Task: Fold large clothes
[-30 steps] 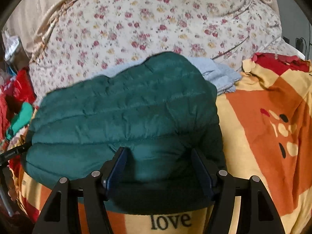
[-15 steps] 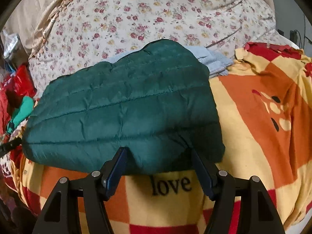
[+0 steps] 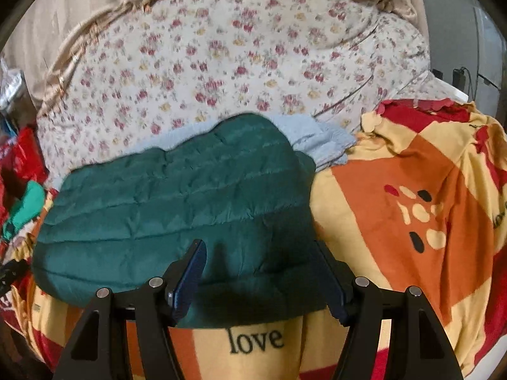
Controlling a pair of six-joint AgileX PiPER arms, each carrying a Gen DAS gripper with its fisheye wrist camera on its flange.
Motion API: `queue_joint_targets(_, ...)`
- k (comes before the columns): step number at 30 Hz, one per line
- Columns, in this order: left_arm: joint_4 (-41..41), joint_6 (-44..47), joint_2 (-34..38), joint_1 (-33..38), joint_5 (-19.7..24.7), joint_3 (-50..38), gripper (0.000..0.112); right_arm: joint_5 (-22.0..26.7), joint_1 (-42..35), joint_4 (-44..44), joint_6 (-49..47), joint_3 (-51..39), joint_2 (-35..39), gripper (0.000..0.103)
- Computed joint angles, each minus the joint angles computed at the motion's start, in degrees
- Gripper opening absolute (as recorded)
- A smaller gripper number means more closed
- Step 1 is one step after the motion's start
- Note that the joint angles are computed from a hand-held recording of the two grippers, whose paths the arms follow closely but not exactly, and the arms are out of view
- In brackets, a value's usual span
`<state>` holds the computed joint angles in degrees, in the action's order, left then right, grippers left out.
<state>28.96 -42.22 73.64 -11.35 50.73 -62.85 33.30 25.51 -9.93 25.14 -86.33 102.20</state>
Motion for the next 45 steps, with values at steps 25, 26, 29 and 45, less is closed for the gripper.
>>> queue_joint_targets(25, -39.4, 36.1, 9.55, 25.69, -6.91, -5.27, 0.07, 7.85, -11.87, 26.11, -19.91, -8.5, 6.91, 0.073)
queue_joint_targets(26, -45.13, 41.56, 12.11, 27.74, -5.35, -6.99, 0.07, 10.09, -13.17, 30.92, -23.23, -10.92, 9.27, 0.074)
queue_joint_targets(29, -60.48, 56.22, 17.71, 32.8, -1.77, -9.12, 0.072, 14.37, -15.69, 43.24, -29.44, -15.48, 14.93, 0.075)
queue_joint_targets(45, -41.58, 41.31, 10.74, 23.4, -5.44, -8.01, 0.056, 13.17, -14.19, 49.65, -33.3, -9.49, 9.94, 0.062)
